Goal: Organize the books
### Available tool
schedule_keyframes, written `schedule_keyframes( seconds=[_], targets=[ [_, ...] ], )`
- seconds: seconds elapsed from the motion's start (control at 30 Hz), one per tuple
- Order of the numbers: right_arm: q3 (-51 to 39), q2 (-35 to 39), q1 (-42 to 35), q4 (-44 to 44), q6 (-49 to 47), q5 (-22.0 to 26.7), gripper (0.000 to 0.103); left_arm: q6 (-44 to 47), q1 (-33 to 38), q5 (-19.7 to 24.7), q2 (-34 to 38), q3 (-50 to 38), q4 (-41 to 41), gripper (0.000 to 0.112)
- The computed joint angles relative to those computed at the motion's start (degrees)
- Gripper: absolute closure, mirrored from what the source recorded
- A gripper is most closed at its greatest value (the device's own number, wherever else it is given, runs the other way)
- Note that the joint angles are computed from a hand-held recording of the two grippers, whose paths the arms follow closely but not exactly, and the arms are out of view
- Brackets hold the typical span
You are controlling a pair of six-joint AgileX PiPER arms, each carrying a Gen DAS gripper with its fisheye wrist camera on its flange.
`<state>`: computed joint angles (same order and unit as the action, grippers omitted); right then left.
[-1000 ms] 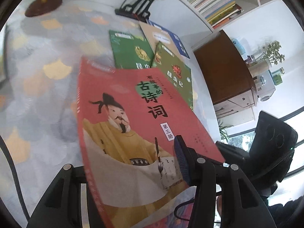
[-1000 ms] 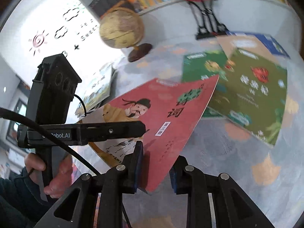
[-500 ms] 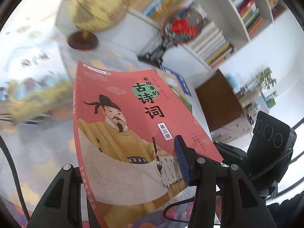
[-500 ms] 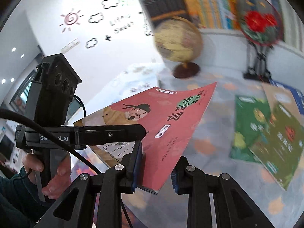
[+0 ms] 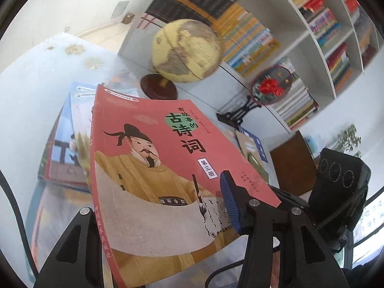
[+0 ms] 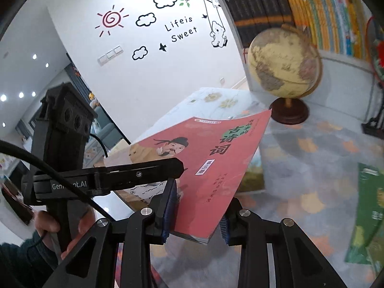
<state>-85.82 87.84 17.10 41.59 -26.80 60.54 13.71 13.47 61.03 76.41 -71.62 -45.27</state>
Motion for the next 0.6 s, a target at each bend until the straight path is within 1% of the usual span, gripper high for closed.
schedule_keyframes(
  seconds=[0.07, 0.13, 0.23, 0.3, 0.33, 0.43, 0.6],
  targets=[
    [-2.84, 4.29, 1.38, 0.31, 0.66, -1.29, 0.072, 2.57, 1.77, 0.13, 3.08, -1.03, -0.90, 0.066],
    [-5.65, 8.03, 2.74, -0.13, 1.87, -2.08, 0.072, 5.47, 3.75, 0.44, 7.73, -2.41, -2.20, 0.066],
    [-10.01, 14.29, 4.36, -1.33, 4.00, -2.76, 0.072, 8.07, 5.01, 1.39, 13.92, -4.97, -2.33, 0.066],
    [-12.19, 18.13, 4.77, -1.25, 4.90, -3.17, 0.072, 9.96, 5.50, 1.41, 16.78, -5.92, -2.12, 0.066],
    [-12.96, 19.44, 4.82, -1.29, 5.13, -3.17, 0.072, 10.85, 5.76, 1.34, 17.55, -6.05, -2.23, 0.066],
    [-16.80, 23.26, 5.88, -4.89, 8.89, -2.81, 0.072, 14.29, 7.95, 4.23, 20.67, -7.01, -4.65, 0.064],
    [-19.26, 25.43, 6.72, -6.99, 11.71, -1.98, 0.072, 17.34, 10.23, 6.60, 21.63, -5.67, -5.02, 0.064]
  ],
)
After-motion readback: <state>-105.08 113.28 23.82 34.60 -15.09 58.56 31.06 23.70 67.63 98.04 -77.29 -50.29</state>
